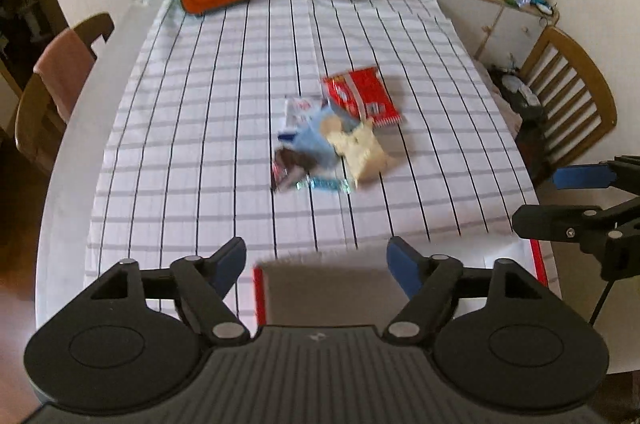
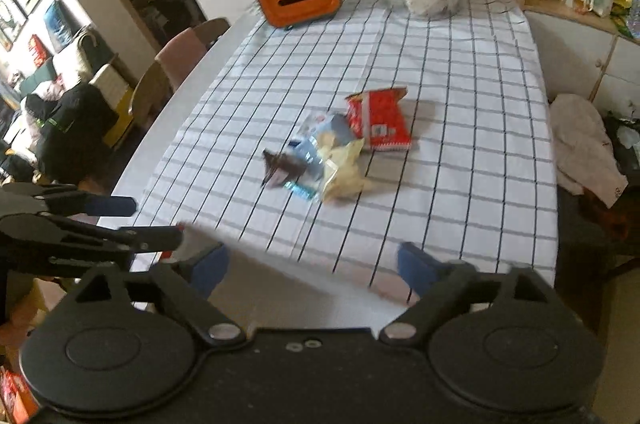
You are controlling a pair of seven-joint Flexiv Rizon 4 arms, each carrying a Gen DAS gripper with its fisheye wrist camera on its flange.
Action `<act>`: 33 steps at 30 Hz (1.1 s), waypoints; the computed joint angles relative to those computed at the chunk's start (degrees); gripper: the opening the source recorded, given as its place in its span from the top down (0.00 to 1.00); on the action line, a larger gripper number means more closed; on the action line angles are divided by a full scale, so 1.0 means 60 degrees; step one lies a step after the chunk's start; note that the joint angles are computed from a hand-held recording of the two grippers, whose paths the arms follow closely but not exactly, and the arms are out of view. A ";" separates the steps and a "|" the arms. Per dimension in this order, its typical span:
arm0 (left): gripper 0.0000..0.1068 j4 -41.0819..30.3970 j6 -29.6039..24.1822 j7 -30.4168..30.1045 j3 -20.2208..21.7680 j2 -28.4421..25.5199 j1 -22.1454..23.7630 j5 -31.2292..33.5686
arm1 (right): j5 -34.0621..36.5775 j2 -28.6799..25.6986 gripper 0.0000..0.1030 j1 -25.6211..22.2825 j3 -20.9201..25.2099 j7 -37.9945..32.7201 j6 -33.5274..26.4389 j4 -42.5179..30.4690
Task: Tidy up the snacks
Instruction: 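Withdraw both open tools from the box back to the snack pile, then grasp the cream bag with the right tool while the left grasps the chocolate wrapper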
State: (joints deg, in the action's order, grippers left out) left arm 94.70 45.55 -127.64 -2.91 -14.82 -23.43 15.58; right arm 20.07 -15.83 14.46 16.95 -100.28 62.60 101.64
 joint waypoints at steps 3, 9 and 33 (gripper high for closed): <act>0.23 0.0160 0.0654 0.0237 0.0028 -0.0033 0.0244 -0.0244 | -0.0323 -0.0287 0.06 0.0128 -0.0147 0.0226 -0.0010 -0.0276; 0.22 -0.0276 0.0849 0.0945 0.0122 -0.0551 0.0614 -0.0632 | -0.0781 -0.1085 0.06 0.0170 -0.0256 0.0795 -0.0346 -0.1246; 0.22 -0.1402 0.1045 0.3826 0.0465 -0.3100 0.1052 -0.2034 | -0.2341 -0.4291 0.17 0.0813 -0.0545 0.2756 -0.2054 -0.4688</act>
